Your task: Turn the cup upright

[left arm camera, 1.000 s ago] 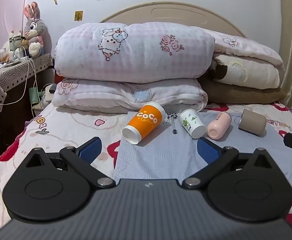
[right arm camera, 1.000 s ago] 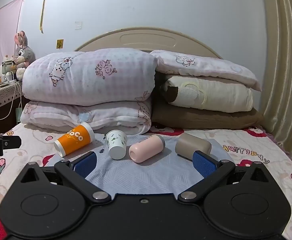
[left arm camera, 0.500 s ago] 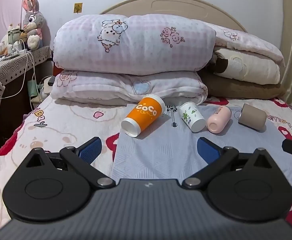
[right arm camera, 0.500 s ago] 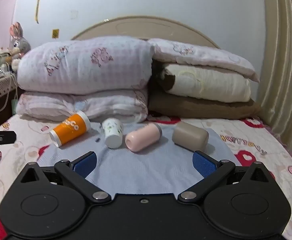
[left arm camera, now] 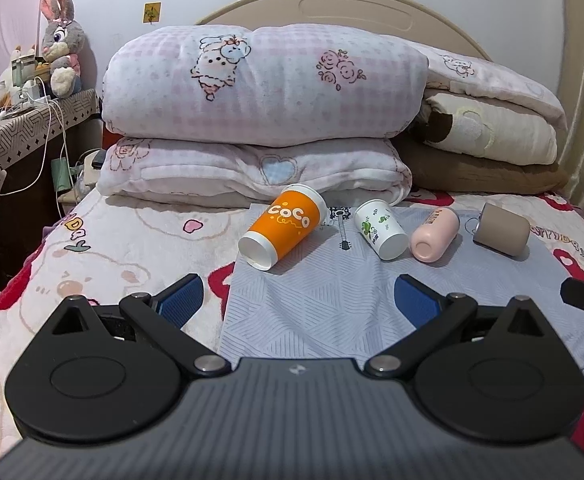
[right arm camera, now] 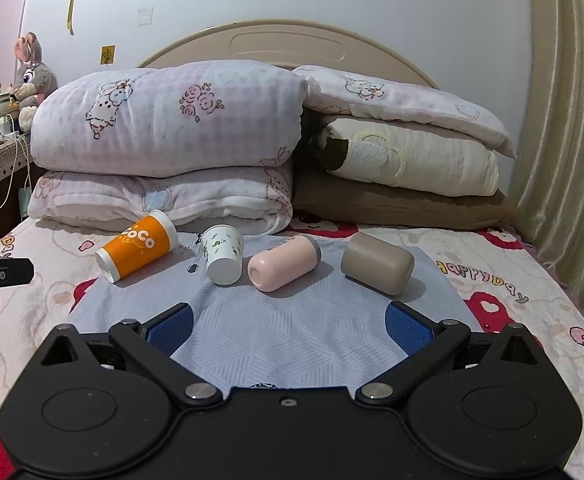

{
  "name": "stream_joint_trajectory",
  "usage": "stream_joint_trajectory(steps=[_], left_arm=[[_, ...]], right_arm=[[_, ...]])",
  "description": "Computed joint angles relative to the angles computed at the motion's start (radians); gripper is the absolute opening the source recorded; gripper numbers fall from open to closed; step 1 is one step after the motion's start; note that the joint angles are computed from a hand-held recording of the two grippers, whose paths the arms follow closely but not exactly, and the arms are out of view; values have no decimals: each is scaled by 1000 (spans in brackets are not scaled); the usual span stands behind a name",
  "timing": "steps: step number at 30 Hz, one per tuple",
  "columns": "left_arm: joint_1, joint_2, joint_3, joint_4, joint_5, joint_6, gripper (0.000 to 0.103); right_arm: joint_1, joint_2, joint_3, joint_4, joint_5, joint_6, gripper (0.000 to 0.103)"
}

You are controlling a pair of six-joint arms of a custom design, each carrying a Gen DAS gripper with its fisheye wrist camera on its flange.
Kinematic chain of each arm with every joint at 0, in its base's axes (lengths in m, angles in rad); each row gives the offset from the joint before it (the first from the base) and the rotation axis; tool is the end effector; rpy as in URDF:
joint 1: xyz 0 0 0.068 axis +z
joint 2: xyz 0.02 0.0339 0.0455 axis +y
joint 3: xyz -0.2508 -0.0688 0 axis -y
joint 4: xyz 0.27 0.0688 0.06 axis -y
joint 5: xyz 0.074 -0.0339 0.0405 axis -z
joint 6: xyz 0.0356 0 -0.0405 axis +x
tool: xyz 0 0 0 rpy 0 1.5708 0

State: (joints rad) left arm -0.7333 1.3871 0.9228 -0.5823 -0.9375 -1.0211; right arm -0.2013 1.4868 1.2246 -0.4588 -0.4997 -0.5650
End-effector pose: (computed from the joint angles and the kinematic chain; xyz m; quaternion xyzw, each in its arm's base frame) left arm 0.2347 -0.1728 0.2105 -0.2394 0.8360 0.1012 0.4833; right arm 0.3506 -0.0541 0.2819 -0.2599 0.8498 0.0596 0.4547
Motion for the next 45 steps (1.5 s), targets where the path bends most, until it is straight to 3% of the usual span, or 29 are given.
stream_joint_trajectory(steps=[45], left_arm=[[-4,24,7,-14,40,-8,103]], right_arm=[[-2,-2,-6,10,22,-13,103]])
